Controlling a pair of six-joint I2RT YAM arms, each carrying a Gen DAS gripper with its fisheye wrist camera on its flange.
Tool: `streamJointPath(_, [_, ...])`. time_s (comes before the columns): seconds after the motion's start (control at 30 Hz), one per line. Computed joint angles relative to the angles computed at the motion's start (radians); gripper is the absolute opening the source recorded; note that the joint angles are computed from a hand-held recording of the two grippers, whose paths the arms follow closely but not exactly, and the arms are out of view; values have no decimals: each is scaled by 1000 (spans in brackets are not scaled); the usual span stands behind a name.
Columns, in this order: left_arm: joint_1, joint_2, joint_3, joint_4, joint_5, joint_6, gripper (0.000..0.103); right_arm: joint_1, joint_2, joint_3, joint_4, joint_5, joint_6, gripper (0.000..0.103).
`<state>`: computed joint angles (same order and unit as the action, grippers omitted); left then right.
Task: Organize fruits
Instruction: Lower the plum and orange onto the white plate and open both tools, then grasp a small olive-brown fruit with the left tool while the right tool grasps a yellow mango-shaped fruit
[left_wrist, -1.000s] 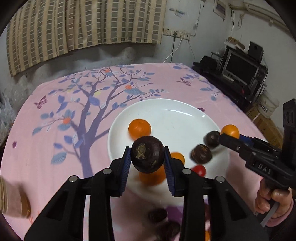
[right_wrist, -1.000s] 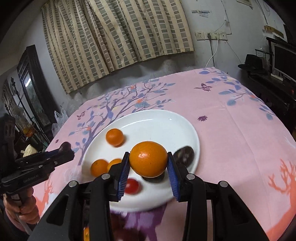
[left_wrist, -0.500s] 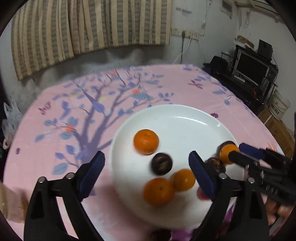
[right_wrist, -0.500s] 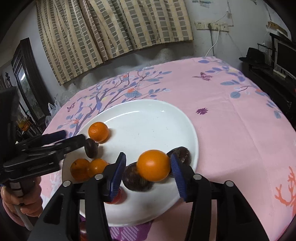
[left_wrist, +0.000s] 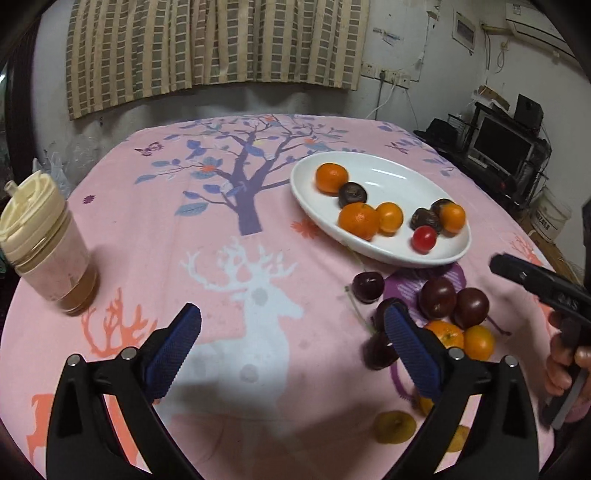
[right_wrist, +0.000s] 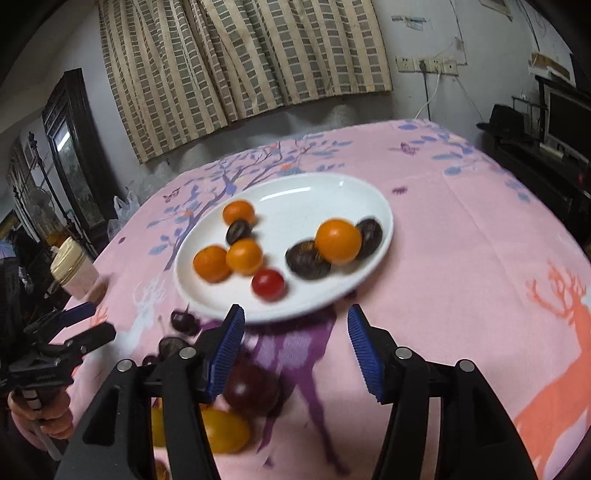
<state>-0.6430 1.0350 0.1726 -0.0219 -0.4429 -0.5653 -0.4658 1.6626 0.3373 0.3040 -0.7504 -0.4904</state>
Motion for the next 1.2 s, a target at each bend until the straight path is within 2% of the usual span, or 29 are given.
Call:
streamJointPath(0.13, [-31,-35,-10,-51,-50,-33,98,-71,-103,-92,-94,-61,-96,60])
streamJointPath(0.27, [-7,-131,-22,-105,-19,-35,98,-40,-182,-182,-89,19,-110,60])
streamJointPath(0.37, [-1,-206,-34,-153,-20,-41,98,11,-135,-196,-53,74,-98,60])
streamJointPath(0.53, [45,-276,-53,-182,36,-31,98,68,-140,-216,-12,112,-64,60])
streamJointPath(0.8, [33,-308,-55,-217,18,-46,98,163,-89,-203,17,196,-14,59])
streamJointPath(1.1, [26,-336,-58,-242,10,-55,98,217,-73,-196,38,227,18,59])
streamJointPath(1.13, [25,-341,-59,-246,10,-55,98,220,-74,-196,40,230,21,59])
streamJointPath(1.2, [25,-343,-59,-247,9,-54,98,224,-73,-193,36,235,21,51])
